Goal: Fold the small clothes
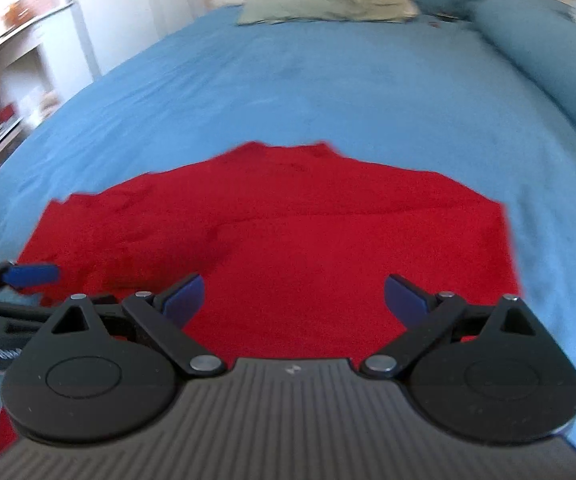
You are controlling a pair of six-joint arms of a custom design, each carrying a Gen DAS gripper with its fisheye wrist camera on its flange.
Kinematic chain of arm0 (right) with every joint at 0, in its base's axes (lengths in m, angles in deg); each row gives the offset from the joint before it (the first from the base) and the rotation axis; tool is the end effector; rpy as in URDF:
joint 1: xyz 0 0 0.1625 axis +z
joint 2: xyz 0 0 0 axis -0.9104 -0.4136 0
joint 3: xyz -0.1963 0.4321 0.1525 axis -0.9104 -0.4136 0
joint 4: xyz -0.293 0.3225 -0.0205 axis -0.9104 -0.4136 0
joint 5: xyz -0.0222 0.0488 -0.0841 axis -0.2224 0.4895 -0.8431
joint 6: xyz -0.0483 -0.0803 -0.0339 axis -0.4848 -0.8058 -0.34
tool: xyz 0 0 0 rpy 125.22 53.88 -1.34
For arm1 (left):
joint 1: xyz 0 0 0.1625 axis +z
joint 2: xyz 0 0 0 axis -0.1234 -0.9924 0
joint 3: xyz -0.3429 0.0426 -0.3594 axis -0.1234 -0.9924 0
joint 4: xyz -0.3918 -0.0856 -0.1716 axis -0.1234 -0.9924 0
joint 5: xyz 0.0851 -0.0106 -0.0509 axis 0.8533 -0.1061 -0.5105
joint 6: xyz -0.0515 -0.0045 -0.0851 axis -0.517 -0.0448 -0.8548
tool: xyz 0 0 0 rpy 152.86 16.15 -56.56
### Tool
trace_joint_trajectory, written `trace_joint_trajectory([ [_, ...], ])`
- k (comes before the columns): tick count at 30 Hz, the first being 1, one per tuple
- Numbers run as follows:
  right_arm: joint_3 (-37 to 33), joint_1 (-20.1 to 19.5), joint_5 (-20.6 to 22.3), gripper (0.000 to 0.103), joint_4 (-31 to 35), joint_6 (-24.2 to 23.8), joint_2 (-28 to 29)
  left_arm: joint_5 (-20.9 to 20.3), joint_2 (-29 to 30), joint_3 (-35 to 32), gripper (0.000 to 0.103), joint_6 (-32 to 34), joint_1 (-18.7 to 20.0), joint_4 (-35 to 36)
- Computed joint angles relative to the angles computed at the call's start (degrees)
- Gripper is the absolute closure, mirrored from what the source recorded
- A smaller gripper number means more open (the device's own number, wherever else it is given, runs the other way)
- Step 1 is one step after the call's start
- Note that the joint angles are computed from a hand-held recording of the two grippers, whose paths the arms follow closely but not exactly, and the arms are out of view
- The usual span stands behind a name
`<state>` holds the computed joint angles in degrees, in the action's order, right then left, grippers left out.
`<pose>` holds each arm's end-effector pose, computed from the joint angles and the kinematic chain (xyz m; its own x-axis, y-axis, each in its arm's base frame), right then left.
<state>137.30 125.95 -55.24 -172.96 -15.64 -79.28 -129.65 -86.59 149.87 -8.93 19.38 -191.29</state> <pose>-0.0283 -0.3039 0.3251 -0.7515 0.0135 0.6596 -0.4494 0.7215 -0.5268 -0.4093 -0.2966 -0.0318 -0.6557 0.3126 -0.6873 0.6385 0.7154 -0.2837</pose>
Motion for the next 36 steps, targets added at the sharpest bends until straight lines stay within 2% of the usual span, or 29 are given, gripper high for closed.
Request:
trace_joint_trajectory([
  [3, -0.9, 6.2, -5.5, 0.000, -4.8, -1.0, 9.6, 2.6, -3.5, 2.2, 0.019, -6.3, 0.2, 7.2],
  [5, -1.6, 9.6, -8.6, 0.000, -9.8, -1.6, 16.6, 2.9, -4.9, 3.5, 0.019, -9.0, 0.9, 8.7],
  [7, -3.0, 11.2, -10.6, 0.016, -12.2, -1.0, 21.4, 3.0, -5.8, 4.3, 0.019, -10.2, 2.0, 9.2],
  [9, -4.5, 11.7, -12.4, 0.031, -13.3, 1.0, 23.8, 3.5, -5.9, 4.7, 0.019, -10.2, 2.4, 9.2],
  [11, -4.9, 11.1, -11.9, 0.031, -15.0, 5.2, 23.4, 3.7, -6.2, 5.1, 0.019, -9.7, 2.5, 9.1],
  [13, -4.4, 8.3, -8.5, 0.031, -14.3, 10.3, 20.0, 3.5, -6.2, 4.8, 0.019, -9.2, 3.1, 8.5],
  [15, -3.5, 4.5, -4.9, 0.031, -11.3, 14.7, 16.0, 2.5, -8.5, 6.6, 0.019, -11.2, 2.0, 9.3],
  [17, -2.3, -0.1, -0.2, 0.029, -6.9, 16.0, 11.9, 2.3, -8.4, 6.9, 0.019, -11.7, 2.1, 8.6],
  [19, -1.0, -4.2, 4.6, 0.030, -3.6, 15.2, 8.8, 2.0, -8.2, 6.9, 0.019, -12.0, 2.2, 8.4],
  [21, 0.0, -5.8, 6.9, 0.030, -3.3, 13.7, 7.8, 1.9, -8.1, 6.9, 0.019, -12.1, 2.3, 8.1],
  [23, 0.1, -5.6, 7.1, 0.029, -4.1, 13.6, 8.2, 1.7, -7.9, 6.9, 0.019, -11.5, 2.3, 7.9],
  [29, -0.7, -5.4, 8.9, 0.026, -2.0, 20.2, 6.9, 1.8, -7.4, 7.1, 0.019, -10.5, 2.3, 7.9],
  [30, -0.6, -4.9, 7.9, 0.026, -2.5, 21.2, 7.1, 1.7, -7.4, 7.0, 0.019, -10.8, 2.2, 8.1],
  [32, -0.9, -2.7, 2.9, 0.027, -4.3, 22.3, 8.7, 1.5, -7.2, 6.9, 0.019, -11.1, 2.2, 8.3],
  [35, -1.0, -1.6, 0.6, 0.031, -6.7, 22.8, 10.1, 1.3, -6.9, 6.7, 0.019, -11.2, 2.3, 8.6],
  [36, -1.2, -1.1, -0.5, 0.037, -7.7, 22.8, 10.8, 1.2, -6.9, 6.8, 0.019, -11.2, 2.3, 8.4],
])
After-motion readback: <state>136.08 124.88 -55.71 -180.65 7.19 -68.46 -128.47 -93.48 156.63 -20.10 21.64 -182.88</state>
